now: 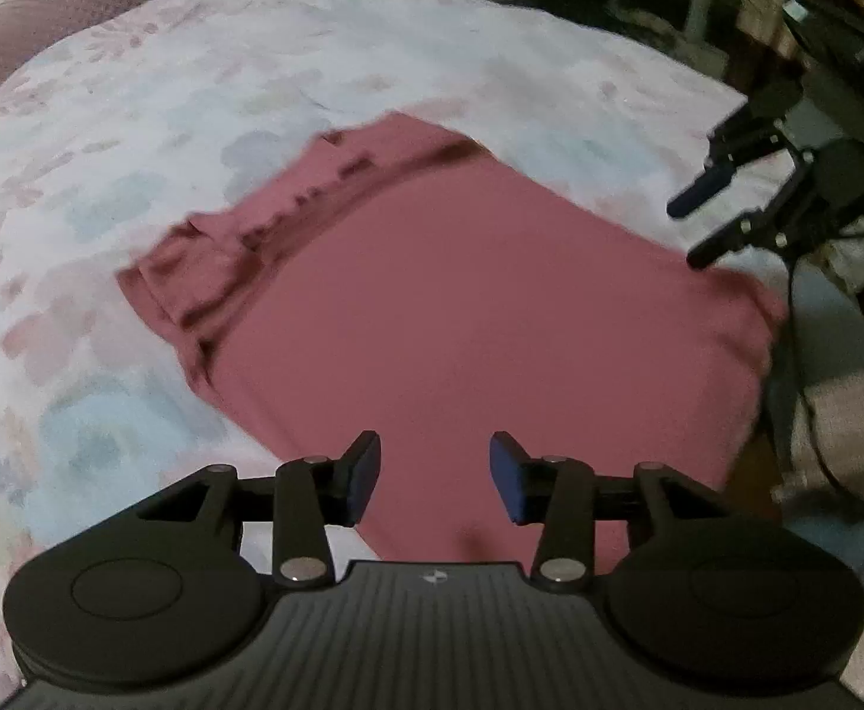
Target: Fold small clothes
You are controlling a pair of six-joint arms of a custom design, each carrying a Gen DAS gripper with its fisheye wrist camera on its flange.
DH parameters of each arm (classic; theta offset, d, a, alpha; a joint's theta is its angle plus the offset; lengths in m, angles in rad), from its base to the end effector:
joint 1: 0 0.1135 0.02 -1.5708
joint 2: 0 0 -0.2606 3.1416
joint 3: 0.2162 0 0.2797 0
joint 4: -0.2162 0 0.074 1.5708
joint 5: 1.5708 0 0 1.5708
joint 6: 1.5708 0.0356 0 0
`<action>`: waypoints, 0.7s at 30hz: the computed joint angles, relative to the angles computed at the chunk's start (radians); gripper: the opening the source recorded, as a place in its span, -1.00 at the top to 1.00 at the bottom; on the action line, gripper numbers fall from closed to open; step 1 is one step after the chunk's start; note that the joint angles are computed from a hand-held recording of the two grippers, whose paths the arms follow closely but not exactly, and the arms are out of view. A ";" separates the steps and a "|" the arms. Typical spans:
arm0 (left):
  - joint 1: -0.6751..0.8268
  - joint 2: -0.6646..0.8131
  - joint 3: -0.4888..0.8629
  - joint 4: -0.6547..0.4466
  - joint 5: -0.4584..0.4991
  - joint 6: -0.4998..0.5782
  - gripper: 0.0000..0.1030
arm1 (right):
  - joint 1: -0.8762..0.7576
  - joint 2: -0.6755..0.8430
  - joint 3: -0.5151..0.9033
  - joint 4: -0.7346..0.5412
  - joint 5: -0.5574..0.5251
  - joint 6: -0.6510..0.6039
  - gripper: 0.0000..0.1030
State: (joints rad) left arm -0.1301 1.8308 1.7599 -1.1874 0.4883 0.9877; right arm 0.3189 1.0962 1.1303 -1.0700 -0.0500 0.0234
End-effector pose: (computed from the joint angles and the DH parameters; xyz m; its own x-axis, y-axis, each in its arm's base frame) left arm 0.3906 -0.0680 0.3055 -0.3045 0.7833 -0.5419 0.9295 0.3688 0.0108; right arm 0.2157 0.0731 0.3203 -0.8246 -0.2476 -0.5086 -0.3181 0.9465 0.0549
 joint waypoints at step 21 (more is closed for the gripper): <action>0.045 -0.111 -0.375 0.174 -0.193 -0.070 0.00 | 0.146 -0.421 -0.331 -0.304 0.220 0.367 0.91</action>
State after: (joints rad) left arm -0.0853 1.7199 1.3849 -1.0138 0.2956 0.9176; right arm 0.4645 0.6750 0.7993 -1.3739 0.1697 0.3899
